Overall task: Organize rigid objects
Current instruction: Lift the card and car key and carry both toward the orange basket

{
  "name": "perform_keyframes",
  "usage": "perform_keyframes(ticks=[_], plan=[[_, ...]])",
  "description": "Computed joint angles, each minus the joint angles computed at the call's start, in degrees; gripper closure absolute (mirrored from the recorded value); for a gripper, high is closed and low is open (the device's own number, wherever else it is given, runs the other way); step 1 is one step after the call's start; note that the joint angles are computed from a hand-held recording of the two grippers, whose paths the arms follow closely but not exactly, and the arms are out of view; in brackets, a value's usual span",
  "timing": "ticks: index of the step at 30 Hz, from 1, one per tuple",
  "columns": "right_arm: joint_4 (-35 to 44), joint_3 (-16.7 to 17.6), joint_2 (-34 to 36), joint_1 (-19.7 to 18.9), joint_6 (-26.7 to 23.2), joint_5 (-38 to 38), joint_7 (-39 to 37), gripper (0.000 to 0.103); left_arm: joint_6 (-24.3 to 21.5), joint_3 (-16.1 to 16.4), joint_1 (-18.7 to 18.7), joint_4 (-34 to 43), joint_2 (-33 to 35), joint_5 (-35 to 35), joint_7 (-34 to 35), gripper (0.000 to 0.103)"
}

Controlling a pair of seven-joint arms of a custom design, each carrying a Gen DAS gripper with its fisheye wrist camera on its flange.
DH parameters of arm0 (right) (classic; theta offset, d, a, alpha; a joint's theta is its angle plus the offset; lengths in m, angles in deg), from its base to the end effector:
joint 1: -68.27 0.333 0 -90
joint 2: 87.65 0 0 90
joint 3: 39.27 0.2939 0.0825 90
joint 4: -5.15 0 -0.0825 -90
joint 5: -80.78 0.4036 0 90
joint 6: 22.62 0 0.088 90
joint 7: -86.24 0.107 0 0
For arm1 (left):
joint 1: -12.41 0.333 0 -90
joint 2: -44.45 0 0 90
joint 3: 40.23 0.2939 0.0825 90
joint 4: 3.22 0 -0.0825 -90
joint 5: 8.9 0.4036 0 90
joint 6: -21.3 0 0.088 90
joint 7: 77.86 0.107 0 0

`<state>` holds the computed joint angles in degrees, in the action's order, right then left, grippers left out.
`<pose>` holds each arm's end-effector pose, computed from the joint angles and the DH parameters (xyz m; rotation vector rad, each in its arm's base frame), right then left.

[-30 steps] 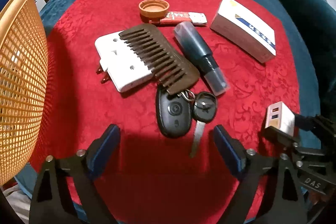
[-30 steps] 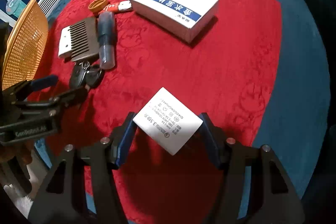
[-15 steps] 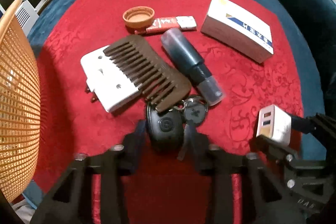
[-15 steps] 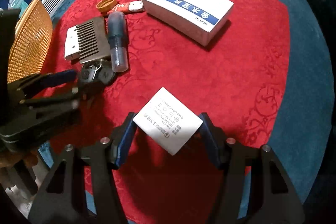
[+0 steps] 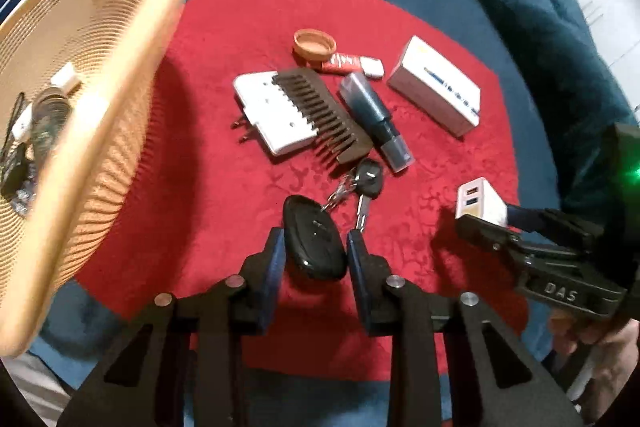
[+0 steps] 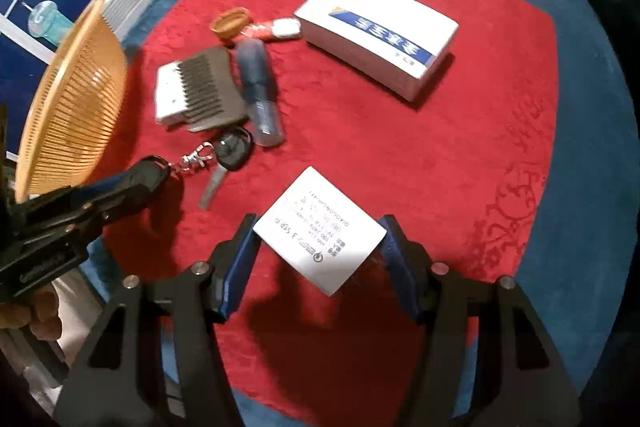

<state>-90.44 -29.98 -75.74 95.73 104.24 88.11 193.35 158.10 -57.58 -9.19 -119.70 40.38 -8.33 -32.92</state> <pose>0.5383 0.3977 0.4912 -2.2105 1.6743 0.0481 0.4577 -0.3736 0.4914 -2.2385 2.0312 -0.6448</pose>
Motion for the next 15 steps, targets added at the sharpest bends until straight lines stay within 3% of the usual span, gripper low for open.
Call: perform_keyframes(ticks=[1, 5, 9, 11, 12, 13, 15], plan=[[0.2, 0.1, -0.1, 0.0, 0.4, 0.6, -0.3, 0.042, 0.5, 0.1, 0.0, -0.9, -1.2, -0.2, 0.0, 0.093], [1.0, 0.5, -0.1, 0.0, 1.3, 2.3, -0.9, 0.042, 0.2, 0.3, 0.6, 1.5, -1.1, 0.6, 0.5, 0.094], [2.5, 0.7, 0.8, 0.7, 1.6, 1.8, -1.0, 0.042, -3.3, 0.6, 0.9, 5.5, 2.3, 1.2, 4.2, 0.092], [2.7, 0.7, 1.0, 0.9, 1.5, 1.8, -0.9, 0.042, -4.9, 0.3, 0.5, 7.4, 4.6, 2.5, 5.6, 0.07], [2.7, 0.7, 1.1, 0.9, 1.5, 1.7, -0.8, 0.042, -5.6, 0.3, 0.3, 7.6, 5.0, 3.1, 6.3, 0.049], [2.6, 0.6, 1.0, 0.9, 1.4, 1.7, -0.9, 0.042, -6.1, 0.2, 0.1, 8.1, 5.7, 4.6, 6.2, 0.041], [2.1, 0.5, 0.5, 0.8, 1.0, 1.6, -0.9, 0.042, -5.9, 0.2, -0.2, 8.5, 6.7, 6.4, 6.5, 0.041]])
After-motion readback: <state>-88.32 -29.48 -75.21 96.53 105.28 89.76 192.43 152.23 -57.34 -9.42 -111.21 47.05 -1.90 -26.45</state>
